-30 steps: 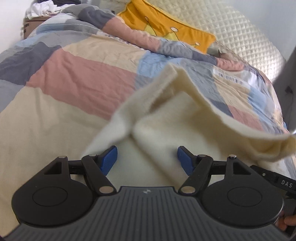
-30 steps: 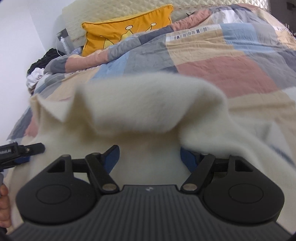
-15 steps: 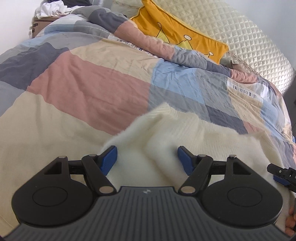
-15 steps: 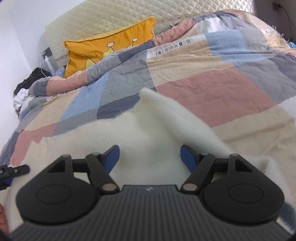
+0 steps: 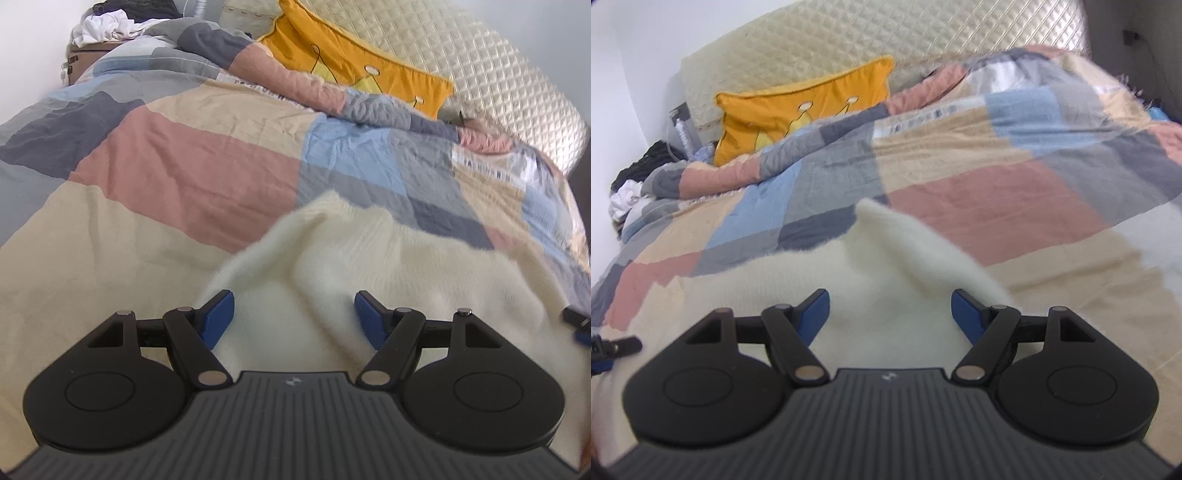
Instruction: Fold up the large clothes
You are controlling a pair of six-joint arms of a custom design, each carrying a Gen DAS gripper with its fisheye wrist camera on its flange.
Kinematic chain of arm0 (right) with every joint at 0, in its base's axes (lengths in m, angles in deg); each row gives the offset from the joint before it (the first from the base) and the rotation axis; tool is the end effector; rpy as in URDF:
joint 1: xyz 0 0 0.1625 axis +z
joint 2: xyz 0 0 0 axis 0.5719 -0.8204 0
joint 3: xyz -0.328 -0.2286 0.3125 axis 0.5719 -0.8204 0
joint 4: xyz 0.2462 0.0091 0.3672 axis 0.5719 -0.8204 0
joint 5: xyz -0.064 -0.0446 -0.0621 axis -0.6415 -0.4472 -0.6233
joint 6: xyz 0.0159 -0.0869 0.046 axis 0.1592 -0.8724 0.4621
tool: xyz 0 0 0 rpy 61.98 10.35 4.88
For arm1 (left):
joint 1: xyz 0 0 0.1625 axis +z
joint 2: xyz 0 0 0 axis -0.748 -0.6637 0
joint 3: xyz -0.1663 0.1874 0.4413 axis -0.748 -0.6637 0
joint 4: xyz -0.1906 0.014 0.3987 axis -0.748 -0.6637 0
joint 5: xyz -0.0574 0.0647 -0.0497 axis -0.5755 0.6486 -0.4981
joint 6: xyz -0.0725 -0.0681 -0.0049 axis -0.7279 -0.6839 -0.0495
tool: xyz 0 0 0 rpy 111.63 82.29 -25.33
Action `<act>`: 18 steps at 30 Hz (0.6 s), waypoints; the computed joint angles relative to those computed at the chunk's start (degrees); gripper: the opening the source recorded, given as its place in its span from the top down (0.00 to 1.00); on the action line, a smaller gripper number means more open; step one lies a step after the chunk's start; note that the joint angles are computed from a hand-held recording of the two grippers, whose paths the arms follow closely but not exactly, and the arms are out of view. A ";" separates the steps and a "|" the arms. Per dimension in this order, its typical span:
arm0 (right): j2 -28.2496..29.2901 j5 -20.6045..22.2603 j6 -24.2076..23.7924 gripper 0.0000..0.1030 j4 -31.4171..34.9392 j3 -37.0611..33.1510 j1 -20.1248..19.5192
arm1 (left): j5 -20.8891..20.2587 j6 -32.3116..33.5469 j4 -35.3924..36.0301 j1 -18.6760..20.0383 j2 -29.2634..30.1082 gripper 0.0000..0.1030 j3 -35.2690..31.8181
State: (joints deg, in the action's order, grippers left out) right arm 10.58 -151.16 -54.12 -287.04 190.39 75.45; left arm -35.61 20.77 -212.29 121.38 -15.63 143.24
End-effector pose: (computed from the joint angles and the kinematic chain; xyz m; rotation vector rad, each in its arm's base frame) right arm 0.3101 -0.5743 -0.0082 0.6434 -2.4288 1.1000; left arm 0.0659 -0.5047 0.3486 -0.2428 2.1669 -1.2491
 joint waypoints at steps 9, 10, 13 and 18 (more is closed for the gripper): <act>-0.22 -7.25 -3.09 0.28 -8.12 -0.07 0.25 | -1.11 -1.30 0.43 0.51 -0.62 0.26 0.34; -0.55 -7.17 -1.90 0.28 -7.11 0.11 -0.13 | -1.18 -1.33 0.49 0.54 -0.69 0.26 0.36; -1.35 -6.90 0.65 0.28 -1.44 0.16 -0.96 | -1.44 -1.70 0.58 0.60 -0.79 0.26 0.36; -1.65 -7.44 1.95 0.28 5.12 0.10 -1.29 | -1.33 -1.60 0.31 0.54 -0.77 0.26 0.49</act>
State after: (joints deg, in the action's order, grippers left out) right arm 8.93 -158.60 -52.17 -281.92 190.50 74.15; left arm -36.94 19.17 -211.98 121.92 -16.39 143.74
